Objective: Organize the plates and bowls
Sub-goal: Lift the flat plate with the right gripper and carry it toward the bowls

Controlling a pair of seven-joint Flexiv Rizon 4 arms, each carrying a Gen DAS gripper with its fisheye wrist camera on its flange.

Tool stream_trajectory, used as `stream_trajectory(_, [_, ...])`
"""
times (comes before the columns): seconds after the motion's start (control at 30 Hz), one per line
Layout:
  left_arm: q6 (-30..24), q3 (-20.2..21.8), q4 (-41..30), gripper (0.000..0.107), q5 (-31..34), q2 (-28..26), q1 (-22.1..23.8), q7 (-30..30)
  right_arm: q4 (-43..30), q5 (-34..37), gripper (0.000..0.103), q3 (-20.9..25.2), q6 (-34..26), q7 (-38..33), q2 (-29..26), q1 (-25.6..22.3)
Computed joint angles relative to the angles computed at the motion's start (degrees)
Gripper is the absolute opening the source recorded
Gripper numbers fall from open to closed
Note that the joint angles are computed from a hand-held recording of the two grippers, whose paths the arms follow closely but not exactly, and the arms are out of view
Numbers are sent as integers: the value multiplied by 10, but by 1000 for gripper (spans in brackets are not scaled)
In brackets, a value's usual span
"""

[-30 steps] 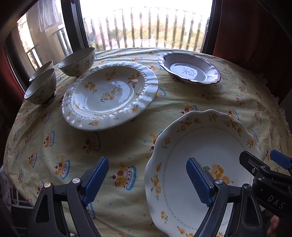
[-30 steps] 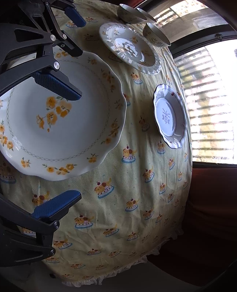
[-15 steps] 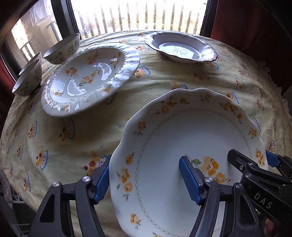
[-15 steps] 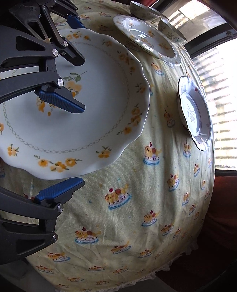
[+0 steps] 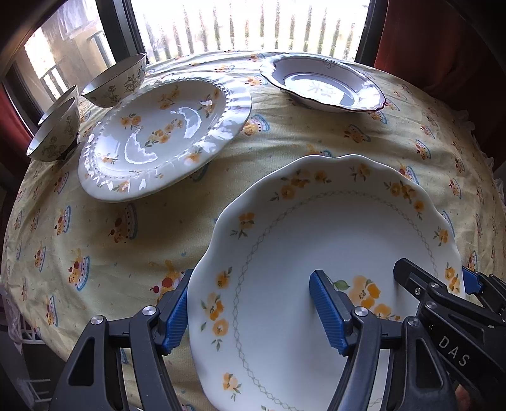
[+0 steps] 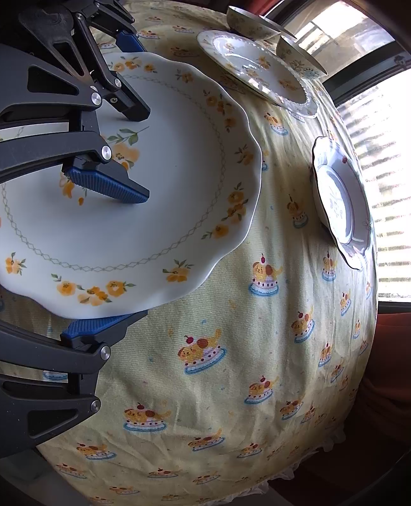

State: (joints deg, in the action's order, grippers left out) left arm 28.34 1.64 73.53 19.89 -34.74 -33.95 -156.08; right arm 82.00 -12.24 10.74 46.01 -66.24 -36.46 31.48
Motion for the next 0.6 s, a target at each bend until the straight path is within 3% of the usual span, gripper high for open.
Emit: stream_trajectory(0.6, [61,-3,111,72,41,90,21,-10,13,-44,69,-12,24,68,21,45])
